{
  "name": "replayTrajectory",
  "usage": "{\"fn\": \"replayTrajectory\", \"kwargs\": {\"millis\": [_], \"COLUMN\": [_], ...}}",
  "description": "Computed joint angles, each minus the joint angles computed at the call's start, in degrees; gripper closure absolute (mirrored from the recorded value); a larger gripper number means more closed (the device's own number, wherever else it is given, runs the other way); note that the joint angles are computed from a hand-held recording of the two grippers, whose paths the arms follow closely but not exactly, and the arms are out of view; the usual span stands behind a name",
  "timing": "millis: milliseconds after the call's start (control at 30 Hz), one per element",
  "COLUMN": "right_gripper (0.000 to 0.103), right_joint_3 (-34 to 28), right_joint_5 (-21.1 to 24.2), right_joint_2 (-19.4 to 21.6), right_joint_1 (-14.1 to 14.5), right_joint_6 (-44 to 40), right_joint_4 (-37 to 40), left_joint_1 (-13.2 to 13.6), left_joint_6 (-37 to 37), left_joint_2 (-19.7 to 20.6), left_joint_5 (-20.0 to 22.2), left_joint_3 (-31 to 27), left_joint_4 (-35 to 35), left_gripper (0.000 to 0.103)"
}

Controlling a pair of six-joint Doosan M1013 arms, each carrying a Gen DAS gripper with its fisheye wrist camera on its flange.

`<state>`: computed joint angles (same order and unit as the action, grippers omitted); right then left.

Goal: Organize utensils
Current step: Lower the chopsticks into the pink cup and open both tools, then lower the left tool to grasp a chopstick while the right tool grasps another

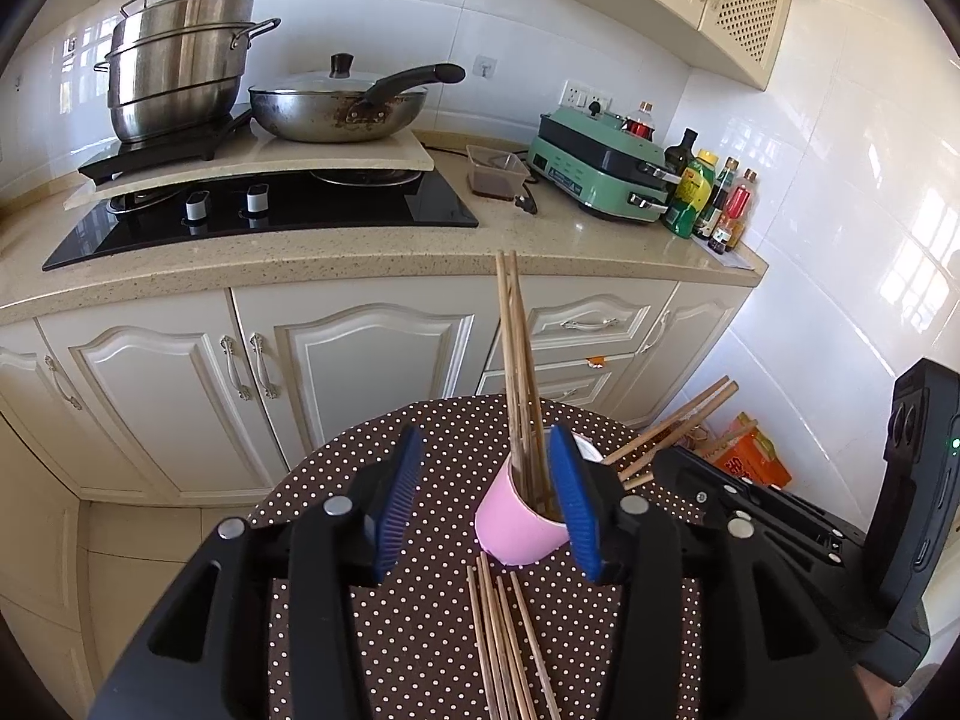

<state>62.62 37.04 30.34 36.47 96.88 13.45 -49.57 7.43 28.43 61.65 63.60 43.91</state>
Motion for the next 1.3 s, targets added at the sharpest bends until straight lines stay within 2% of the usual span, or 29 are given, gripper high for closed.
{"fn": "replayTrajectory", "kwargs": {"millis": [67, 200, 467, 600, 767, 933, 1300], "right_gripper": [0.094, 0.084, 0.084, 0.084, 0.084, 0.084, 0.084], "right_joint_3": [0.51, 1.59, 4.46, 5.85, 7.62, 8.67, 8.27], "right_joint_5": [-0.44, -1.08, -1.05, 0.23, 3.25, 6.59, 11.85], "right_joint_2": [-0.50, -1.50, -3.51, -4.09, -4.33, -3.84, -1.60], "right_joint_1": [0.16, 0.46, 1.17, 1.44, 1.38, 1.19, 0.18], "right_joint_6": [0.86, 1.98, 3.82, 5.12, 7.10, 6.48, 4.21], "right_joint_4": [-0.92, -2.20, -4.21, -5.51, -6.43, -5.63, -1.38], "left_joint_1": [-0.22, -0.61, -0.97, -0.54, 0.86, 1.69, 2.48], "left_joint_6": [-0.14, -0.09, 1.88, 4.95, 11.73, 16.65, 19.23], "left_joint_2": [-0.35, -0.83, -1.20, -0.74, 1.57, 3.86, 7.26], "left_joint_5": [-0.25, -0.55, -1.93, -2.37, 0.77, 3.22, 6.36], "left_joint_3": [0.43, 0.99, 2.05, 2.30, 1.30, 1.20, 0.34], "left_joint_4": [0.18, 0.31, -2.57, -7.96, -19.94, -28.44, -35.22], "left_gripper": [0.059, 0.059, 0.058, 0.058, 0.058, 0.058, 0.058]}}
